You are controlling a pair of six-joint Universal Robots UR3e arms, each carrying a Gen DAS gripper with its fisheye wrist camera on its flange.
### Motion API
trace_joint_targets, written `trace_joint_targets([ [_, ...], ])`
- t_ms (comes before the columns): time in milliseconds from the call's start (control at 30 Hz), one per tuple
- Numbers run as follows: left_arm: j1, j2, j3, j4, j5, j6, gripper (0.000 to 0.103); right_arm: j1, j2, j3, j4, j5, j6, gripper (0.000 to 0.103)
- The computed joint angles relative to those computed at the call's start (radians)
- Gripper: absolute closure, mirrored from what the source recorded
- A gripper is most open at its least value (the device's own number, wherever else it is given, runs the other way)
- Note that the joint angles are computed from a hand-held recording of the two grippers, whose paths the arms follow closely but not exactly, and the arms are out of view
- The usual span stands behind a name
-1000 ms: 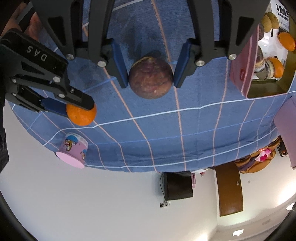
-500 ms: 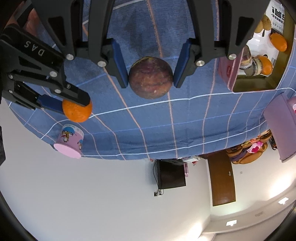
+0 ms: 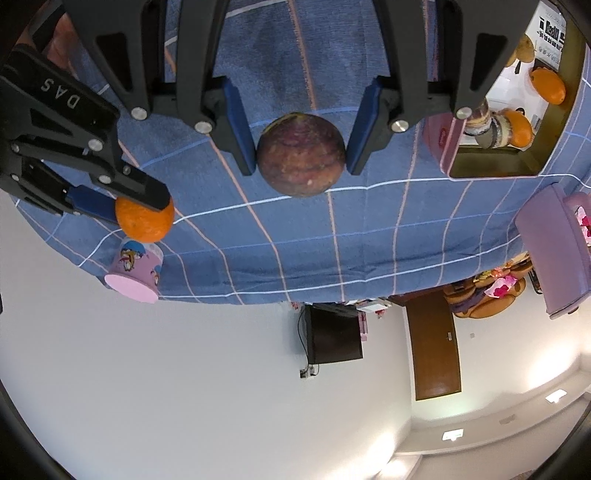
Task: Organize fruits
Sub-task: 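Lift the purple fruit and orange and carry both toward the tin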
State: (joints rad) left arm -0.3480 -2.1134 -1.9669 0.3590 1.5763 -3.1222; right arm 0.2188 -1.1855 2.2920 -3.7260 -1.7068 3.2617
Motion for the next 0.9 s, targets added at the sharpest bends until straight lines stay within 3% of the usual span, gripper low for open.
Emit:
trace_joint_targets([
  [900,-0.015,0.002,-0.088,0.192,0.057,-0.01,0.05,0.029,0.021,0.044,-0.154,-0.042,-0.014,0.055],
])
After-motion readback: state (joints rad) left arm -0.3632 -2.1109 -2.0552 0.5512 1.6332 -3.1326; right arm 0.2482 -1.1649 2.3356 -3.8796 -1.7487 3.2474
